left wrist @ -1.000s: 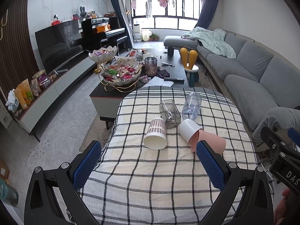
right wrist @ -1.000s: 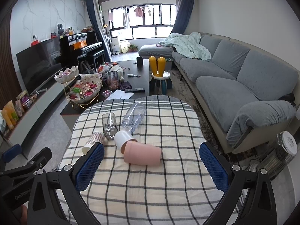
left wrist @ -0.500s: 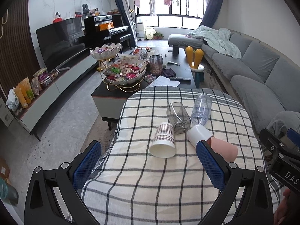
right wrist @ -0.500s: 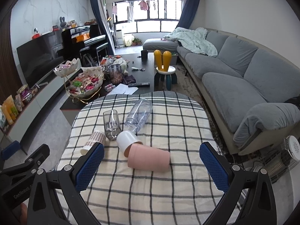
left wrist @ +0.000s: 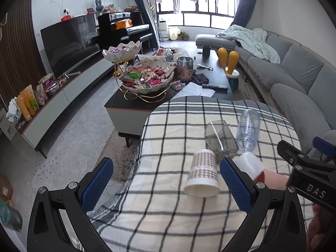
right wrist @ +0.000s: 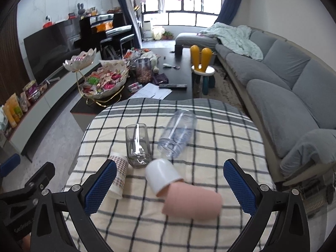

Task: Flip cup upside down
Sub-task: 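Move the right gripper to the clear glass cup and close on it, then lift the clear glass cup with the right gripper and carry it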

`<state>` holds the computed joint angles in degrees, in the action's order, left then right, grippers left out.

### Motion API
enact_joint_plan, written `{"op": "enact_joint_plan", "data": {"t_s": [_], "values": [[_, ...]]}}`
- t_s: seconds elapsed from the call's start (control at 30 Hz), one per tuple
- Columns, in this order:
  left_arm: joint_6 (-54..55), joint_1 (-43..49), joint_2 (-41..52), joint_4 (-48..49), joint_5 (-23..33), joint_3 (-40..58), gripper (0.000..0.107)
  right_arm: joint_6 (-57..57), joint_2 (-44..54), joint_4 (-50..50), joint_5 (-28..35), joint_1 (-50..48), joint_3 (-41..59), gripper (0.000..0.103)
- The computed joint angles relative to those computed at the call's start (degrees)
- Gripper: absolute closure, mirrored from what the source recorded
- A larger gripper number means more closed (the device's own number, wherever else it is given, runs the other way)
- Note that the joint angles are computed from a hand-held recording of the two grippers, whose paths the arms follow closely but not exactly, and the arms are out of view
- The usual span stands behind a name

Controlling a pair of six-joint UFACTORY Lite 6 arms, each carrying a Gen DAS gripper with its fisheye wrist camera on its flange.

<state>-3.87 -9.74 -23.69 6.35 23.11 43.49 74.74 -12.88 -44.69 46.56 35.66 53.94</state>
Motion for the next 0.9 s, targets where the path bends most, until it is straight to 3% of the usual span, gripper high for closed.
{"op": "enact_joint_plan", "data": {"t_s": [0.33, 0.63, 0.9], "values": [[1.69, 5.32, 17.27, 0.18, -8.74, 8.06, 0.004, -11.25, 25.80, 5.69, -12.31, -9.45, 17.48, 0.002], [2.87, 6.84, 28.29, -0.76, -12.64, 13.81, 0.004, -23.93, 45.43, 16.01, -13.05, -12.97, 35.06, 0.013], [9.39, 7.81, 34.19, -7.15, -14.10, 16.78, 0.004, -32.63, 55.23, 23.68, -10.96, -15.70, 44.82, 0.020]]}}
